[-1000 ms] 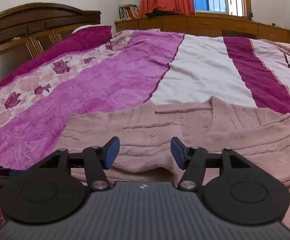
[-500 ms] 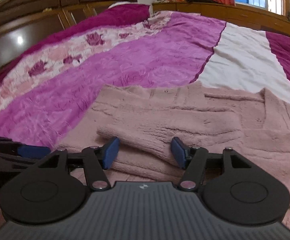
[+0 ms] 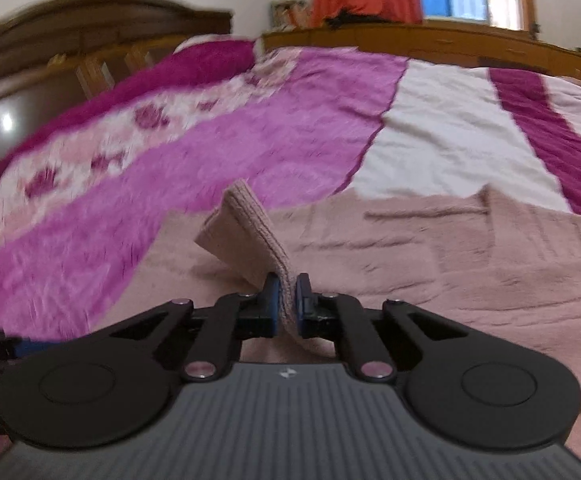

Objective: Fold small clothes
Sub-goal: 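Fold the side edge over the cardigan body with the right gripper and release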

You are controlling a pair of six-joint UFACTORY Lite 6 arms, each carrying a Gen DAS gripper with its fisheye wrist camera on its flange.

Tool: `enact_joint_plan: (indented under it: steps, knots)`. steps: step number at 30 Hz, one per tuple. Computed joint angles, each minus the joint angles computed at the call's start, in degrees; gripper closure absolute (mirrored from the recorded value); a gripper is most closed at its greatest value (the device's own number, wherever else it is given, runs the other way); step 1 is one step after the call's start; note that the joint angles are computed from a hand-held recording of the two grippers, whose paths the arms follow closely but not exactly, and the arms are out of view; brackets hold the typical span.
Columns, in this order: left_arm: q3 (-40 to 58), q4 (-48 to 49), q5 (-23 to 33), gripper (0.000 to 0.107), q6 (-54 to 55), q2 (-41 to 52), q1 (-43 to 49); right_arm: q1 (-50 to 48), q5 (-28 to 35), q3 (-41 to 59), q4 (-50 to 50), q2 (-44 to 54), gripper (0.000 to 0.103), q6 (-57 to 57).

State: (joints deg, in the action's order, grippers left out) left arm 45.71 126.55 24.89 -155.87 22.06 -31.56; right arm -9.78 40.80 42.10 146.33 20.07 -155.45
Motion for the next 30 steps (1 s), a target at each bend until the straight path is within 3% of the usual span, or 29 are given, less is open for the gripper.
enact_joint_plan:
  steps: [11, 24, 30]
  knots:
    - [-0.2, 0.5, 0.0, 0.053, 0.1, -0.2, 0.2, -19.3, 5.4, -1.8, -14.0, -6.3, 0.095, 19.5]
    - [0.1, 0.5, 0.4, 0.053, 0.8, 0.4, 0.1, -35.6, 2.2, 10.5, -23.8, 11.2, 0.095, 29.4]
    - [0.2, -0.3, 0.5, 0.053, 1.6, 0.4, -0.1, -35.7, 2.7, 9.4, -22.0, 12.0, 0.094, 25.2]
